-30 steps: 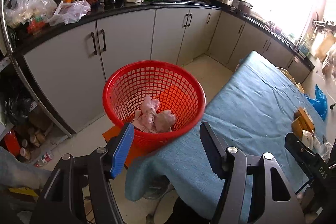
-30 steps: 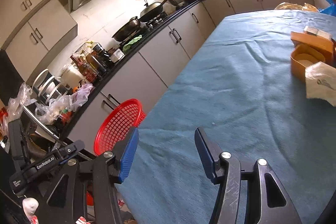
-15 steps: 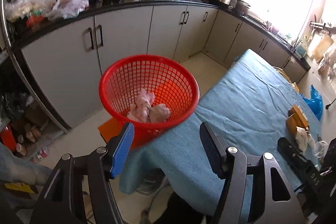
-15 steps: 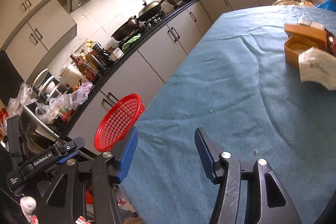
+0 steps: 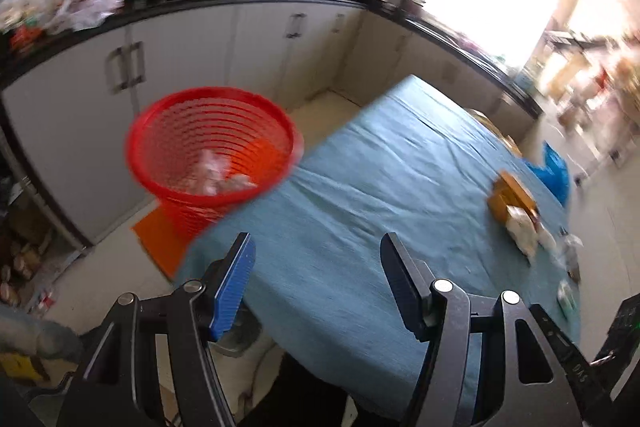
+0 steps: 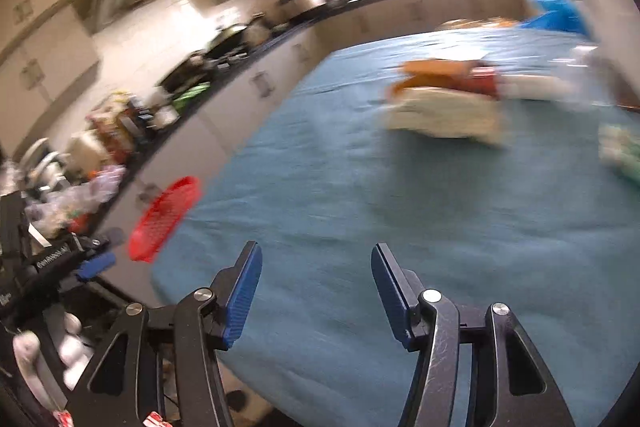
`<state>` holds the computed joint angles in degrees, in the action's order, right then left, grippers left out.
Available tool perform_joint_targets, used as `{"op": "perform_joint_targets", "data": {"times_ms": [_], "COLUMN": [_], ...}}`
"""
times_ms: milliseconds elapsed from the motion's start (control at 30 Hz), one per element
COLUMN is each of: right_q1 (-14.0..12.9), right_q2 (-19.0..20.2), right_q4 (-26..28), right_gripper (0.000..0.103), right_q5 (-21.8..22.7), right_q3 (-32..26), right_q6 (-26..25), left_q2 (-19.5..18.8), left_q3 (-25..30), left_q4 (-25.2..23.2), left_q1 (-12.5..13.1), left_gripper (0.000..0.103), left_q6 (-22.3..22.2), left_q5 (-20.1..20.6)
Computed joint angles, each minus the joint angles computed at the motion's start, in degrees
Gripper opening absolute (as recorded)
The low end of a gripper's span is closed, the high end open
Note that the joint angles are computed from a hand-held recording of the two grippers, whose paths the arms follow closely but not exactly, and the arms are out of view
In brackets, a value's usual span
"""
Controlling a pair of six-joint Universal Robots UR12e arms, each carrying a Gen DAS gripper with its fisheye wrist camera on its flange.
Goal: Collect trash
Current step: 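Move both grippers back toward the table items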
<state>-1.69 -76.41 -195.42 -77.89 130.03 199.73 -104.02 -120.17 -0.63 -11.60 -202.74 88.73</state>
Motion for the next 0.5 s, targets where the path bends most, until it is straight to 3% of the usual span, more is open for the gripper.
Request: {"op": "perform_joint_targets", "data": {"times_ms": [133, 267, 400, 500], "right_q1": [-3.7, -7.2, -11.7, -15.4], "right_q2": [-5.9, -10.0, -11.1, -9.5], "right_q4": [2.5, 5.3, 8.3, 9.2], "right_gripper": [0.066, 0.072, 0.079, 0.083], "right_q5": [-6.7, -13.3, -13.3, -9.2], "right_q3": [5.9, 8.9, 8.2, 5.8], "right_q6": [0.4, 0.1, -1.1, -3.7], "left_q2": [-1.3, -2.3, -3.7, -5.8], "left_q3": [0.6, 2.0, 5.7, 10.1], "left_q4": [-1.0, -1.9, -5.4, -8.2], "left_q1": [-0.9, -2.3, -3.4, -4.7], "left_gripper": [0.064, 0.064, 0.065, 0.069], "left_q6": [3.2, 7.7, 13.1, 17.1], "left_q5": [-5.9, -8.3, -11.2, -13.6]}}
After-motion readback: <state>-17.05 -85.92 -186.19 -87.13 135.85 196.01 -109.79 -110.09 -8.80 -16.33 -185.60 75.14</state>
